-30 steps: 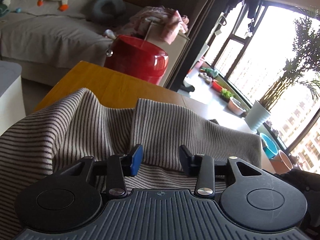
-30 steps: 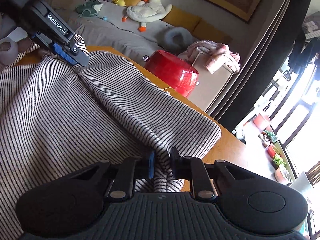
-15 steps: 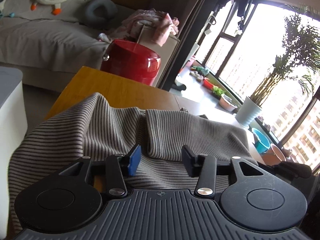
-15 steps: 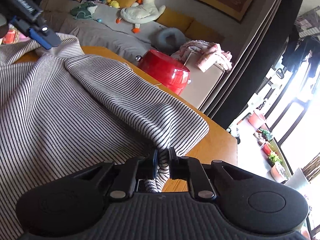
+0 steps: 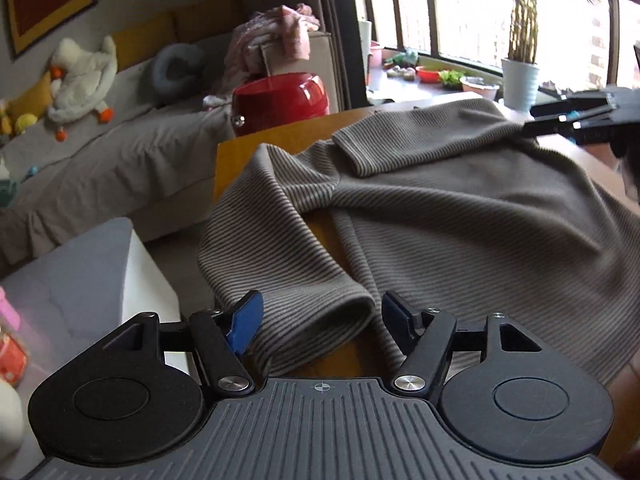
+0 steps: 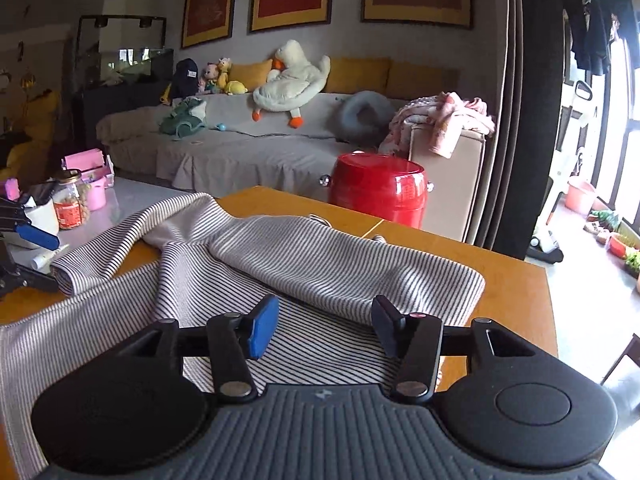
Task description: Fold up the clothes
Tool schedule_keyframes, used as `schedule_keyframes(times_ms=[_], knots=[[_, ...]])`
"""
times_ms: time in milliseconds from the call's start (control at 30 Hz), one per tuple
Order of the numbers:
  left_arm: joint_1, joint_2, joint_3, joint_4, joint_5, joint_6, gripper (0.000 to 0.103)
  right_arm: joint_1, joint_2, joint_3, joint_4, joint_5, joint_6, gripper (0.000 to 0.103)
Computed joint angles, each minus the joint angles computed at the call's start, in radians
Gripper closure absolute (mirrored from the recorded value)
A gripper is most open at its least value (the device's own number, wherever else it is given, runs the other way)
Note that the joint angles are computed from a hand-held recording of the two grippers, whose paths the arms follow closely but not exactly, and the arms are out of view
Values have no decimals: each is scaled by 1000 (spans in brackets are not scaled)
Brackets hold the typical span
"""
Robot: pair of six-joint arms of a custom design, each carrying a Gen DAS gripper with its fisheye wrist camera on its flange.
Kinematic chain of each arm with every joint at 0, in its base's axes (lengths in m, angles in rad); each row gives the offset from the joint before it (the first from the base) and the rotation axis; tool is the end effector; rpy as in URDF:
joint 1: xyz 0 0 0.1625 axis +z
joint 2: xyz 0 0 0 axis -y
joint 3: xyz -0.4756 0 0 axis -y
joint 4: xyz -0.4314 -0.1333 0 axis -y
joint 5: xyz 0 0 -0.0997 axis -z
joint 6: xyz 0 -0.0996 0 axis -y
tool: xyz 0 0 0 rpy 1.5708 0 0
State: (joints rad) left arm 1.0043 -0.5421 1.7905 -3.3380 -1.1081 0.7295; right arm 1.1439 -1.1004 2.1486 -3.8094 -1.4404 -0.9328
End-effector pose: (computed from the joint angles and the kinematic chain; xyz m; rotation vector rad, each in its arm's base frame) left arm -0.2122 -0.6648 -0.0293 1.4249 2.1487 -0.6313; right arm -0.0986 -0.5699 0.2685 0.6397 -2.0891 1.2389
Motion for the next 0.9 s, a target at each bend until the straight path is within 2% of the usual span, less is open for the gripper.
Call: schedule_keyframes(times_ms=[100,167,200,233,300,333,367,467,567,633,700,800,833,900], knots=[[-8,21,18,-88,55,117,33,11,-12,8,44,24,20,49],[-6,44,-5,-114,81,130,41,22,-14,9,61,34,24,49],[-1,51,-22,-103,83,114,52,27,-14,9,68,36,26,49],[4,59,-40,-92,84,97,69,33,-14,9,75,38,28,49],[11,67,-73,-69,73,41,86,41,-19,9,99,45,39,49],[15,70,-91,-59,64,3,89,44,-24,8,117,50,48,49],[16,65,-104,-49,37,-48,90,46,-27,7,131,52,57,49],[22,41,-140,-11,-126,-194,92,58,-29,-10,169,43,109,49],[21,49,-193,20,-285,-280,93,56,-52,-21,241,113,205,49],[21,62,-233,50,-381,-333,93,47,-64,-20,268,184,271,49],[18,82,-261,62,-444,-364,93,45,-64,-22,266,222,333,48],[13,122,-288,39,-484,-386,93,42,-58,-33,265,263,424,48],[14,136,-297,31,-494,-401,93,46,-51,-40,262,255,441,48],[22,161,-312,18,-512,-430,93,64,-31,-53,250,192,433,48]])
